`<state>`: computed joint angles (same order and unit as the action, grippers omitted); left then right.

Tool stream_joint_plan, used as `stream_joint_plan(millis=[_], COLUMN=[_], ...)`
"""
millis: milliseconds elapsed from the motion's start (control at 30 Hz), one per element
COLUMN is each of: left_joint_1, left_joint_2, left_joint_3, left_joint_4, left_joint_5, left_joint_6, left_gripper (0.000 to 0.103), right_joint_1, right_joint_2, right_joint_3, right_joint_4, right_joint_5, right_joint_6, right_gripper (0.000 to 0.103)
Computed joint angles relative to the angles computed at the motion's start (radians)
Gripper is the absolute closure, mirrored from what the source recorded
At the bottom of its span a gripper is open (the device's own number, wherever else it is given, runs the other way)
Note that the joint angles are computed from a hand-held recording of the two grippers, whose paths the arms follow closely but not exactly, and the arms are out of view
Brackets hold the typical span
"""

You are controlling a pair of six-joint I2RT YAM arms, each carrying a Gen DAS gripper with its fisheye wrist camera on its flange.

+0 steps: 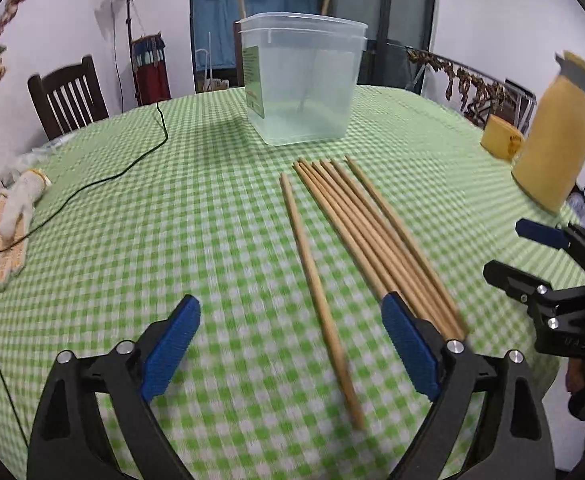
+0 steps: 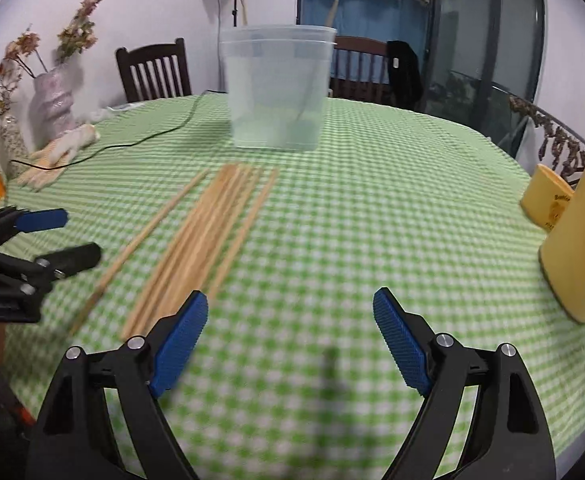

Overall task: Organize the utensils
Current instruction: 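Move both tools back over the remaining wooden chopsticks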

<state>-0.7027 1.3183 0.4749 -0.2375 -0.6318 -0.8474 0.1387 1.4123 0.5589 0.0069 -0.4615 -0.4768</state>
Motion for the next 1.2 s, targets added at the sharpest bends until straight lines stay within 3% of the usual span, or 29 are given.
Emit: stream_joint_plan(millis=[133, 267, 333, 700, 767, 800, 933, 1200], left_joint_1=[-0.077, -0.133, -0.138, -0.115, -0.112, -0.111, -0.102, -0.121], left_joint_2=[0.083, 0.134, 0.122, 0.037, 0.034, 0.030, -0.028, -0.040], left_joint_3=[0.040, 0.077, 0.066, -0.018, -0.019, -0.021, -0.065, -0.083], left_joint_4=[-0.074, -0.136, -0.132, -0.071, -0.067, -0.065, 0.012, 0.048], left_joint_5=[-0.058, -0.111, -0.095, -0.013, -0.005, 0.002, 0.097, 0.134], left_joint_6=[-0.043, -0.071, -0.074, -0.094, -0.095, -0.097, -0.051, -0.064], left_gripper=[0.032, 0.038, 0.044, 0.060, 0.065, 0.067, 0.067, 0.068], right_joint_1=[0.025, 0.060, 0.085, 0.136, 0.137, 0.130, 0.090, 0.021], right_joint_2=[-0.010, 0.005, 0.023, 0.018, 0.020, 0.022, 0.000, -0.020], right_joint_3=[-0.022, -0.050, -0.053, -0.066, -0.065, -0.063, -0.067, -0.084], right_joint_4=[-0.003, 0.037, 0.050, 0.062, 0.055, 0.047, 0.024, 0.004], right_joint_5=[0.015, 0.050, 0.080, 0.122, 0.131, 0.126, 0.124, 0.076], right_joint_6=[0.015, 0.025, 0.032, 0.047, 0.049, 0.047, 0.010, -0.042], right_gripper=[0.036, 0.040, 0.046, 0.050, 0.056, 0.064, 0.079, 0.081])
